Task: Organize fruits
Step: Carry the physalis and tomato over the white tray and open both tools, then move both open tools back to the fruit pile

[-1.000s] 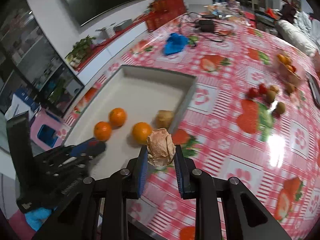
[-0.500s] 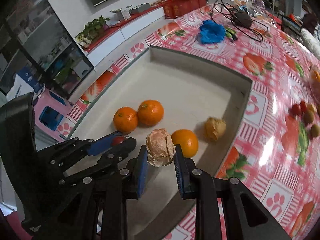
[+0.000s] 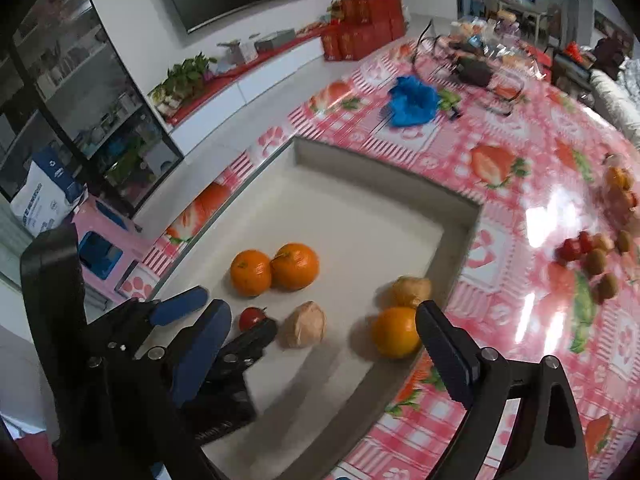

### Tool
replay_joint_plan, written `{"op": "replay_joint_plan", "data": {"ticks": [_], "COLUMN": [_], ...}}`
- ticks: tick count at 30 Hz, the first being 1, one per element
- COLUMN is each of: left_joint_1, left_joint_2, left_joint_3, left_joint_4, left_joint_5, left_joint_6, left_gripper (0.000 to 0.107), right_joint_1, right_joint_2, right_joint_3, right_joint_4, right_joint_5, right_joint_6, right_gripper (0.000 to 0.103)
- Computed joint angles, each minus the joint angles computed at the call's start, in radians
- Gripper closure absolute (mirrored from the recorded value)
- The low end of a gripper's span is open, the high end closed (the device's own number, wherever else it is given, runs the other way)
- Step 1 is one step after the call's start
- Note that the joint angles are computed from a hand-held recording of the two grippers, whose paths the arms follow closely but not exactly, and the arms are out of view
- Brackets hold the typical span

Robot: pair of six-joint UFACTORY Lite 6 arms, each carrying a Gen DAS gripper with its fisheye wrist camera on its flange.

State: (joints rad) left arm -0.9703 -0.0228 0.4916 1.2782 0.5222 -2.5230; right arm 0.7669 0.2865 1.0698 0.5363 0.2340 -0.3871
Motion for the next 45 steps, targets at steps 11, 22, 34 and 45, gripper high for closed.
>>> {"op": "replay_joint_plan", "data": {"ticks": [11,22,34,45], "left_joint_1": [-0.084,-0.054,0.047,0.116], "left_joint_2": [0.041,0.310,0.799,1.083], "left_joint_3": [0.218,0.864,1.721,1.861], "left_joint_4": [-0.196,-0.463,-0.619,-0.716], "left_joint_5": [0.103,0.157,0.378,0.400], "left_joint_6": [0.301,0.946,1.373,1.481], "left_gripper": [0.027,0.027,0.027,0.030], "right_joint_1": [-0.382,-0.829,-0.763,-0.694], "right_joint_2": [-0.161,-0.040,0.206,0.410], "right_joint_3": [-0.245,-0.151,0.142,0.317], "right_joint_4": [0.327,0.285,0.162,0.220], "right_joint_5": [0.005,0.119,0.074,0.000], "right_joint_6": [-0.375,-0.480,-0.421,-0.491], "right_gripper": [0.000,0.000,0.000,0.027]}}
